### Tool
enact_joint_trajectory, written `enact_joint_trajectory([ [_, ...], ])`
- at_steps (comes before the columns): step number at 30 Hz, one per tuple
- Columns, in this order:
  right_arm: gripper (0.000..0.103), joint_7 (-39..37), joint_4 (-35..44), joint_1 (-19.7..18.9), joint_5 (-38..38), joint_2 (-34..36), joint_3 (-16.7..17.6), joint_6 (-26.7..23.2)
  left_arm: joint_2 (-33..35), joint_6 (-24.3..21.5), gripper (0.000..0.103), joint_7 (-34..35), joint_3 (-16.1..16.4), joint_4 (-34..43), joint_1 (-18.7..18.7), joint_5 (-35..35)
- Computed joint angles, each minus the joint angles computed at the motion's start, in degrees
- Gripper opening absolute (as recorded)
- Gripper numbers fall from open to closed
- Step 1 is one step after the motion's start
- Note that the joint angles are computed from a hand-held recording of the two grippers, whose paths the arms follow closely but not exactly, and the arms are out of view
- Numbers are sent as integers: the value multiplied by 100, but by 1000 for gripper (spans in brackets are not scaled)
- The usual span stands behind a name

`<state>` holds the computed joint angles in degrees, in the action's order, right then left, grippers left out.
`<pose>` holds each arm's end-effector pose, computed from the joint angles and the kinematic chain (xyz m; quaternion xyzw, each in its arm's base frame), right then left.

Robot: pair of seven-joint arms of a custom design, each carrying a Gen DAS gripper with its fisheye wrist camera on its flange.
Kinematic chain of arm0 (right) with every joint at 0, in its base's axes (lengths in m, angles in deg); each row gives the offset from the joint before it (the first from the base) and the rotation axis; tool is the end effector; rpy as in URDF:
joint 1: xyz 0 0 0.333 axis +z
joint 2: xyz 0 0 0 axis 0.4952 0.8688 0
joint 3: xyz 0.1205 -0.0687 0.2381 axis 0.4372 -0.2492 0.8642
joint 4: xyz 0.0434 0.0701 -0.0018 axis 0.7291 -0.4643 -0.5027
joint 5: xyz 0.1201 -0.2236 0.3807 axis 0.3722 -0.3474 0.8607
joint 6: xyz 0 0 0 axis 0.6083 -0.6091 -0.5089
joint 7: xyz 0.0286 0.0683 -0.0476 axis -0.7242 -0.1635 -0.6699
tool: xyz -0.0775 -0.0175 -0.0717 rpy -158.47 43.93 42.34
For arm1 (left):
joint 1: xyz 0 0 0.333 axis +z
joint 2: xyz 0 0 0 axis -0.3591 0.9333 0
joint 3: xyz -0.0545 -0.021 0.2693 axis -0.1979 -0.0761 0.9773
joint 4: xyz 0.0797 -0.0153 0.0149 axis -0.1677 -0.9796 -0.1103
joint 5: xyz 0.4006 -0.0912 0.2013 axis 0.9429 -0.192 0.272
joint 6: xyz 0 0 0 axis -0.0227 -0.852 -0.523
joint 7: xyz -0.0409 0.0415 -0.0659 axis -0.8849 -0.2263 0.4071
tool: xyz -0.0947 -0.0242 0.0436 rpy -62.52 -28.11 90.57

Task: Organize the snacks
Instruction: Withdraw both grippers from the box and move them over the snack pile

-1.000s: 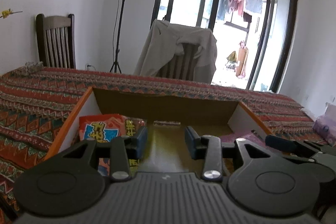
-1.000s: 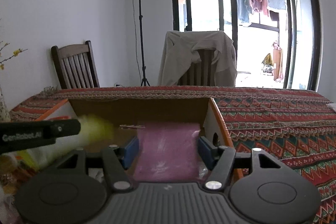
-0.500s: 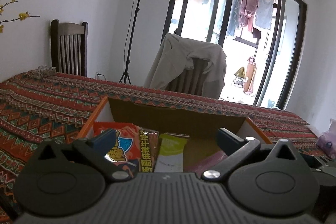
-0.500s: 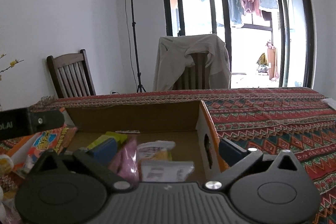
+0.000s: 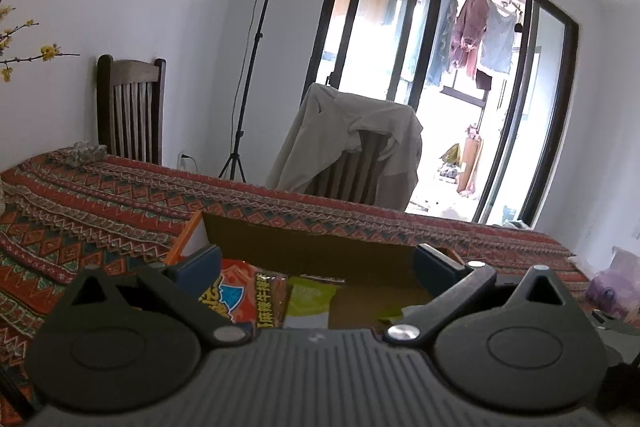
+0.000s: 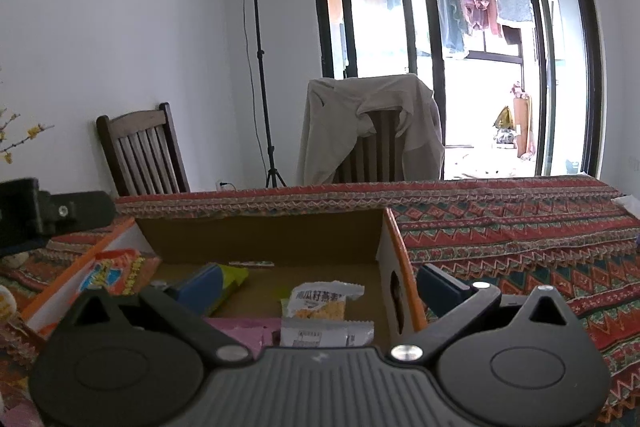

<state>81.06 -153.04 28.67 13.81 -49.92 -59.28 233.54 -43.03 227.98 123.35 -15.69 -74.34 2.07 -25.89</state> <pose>0.4730 0.2421 0.4414 -0.6606 0.5064 -0.2891 0.4729 0.4223 -0.1725 0.4773 -0.6626 0.4700 -0.4352 0.3881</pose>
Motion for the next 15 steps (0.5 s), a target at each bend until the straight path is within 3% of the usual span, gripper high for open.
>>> enact_joint_trajectory([
  [3, 103, 127, -89, 237, -133, -187, -271, -132, -111, -40, 103, 76, 190, -118, -225, -7],
  [6, 103, 358, -187, 698, -502, -336, -820, -282, -240, -154, 103, 146, 354, -240, -428, 17],
  [13, 103, 730, -578, 966, -1159, -859, -1218, -456, -533, -507, 103, 306, 833, -613, -998, 142],
  [15, 103, 787, -727, 1160, -1372, -1013, -1471, -525, -655, -636, 103, 340, 968, -744, -1176, 187],
])
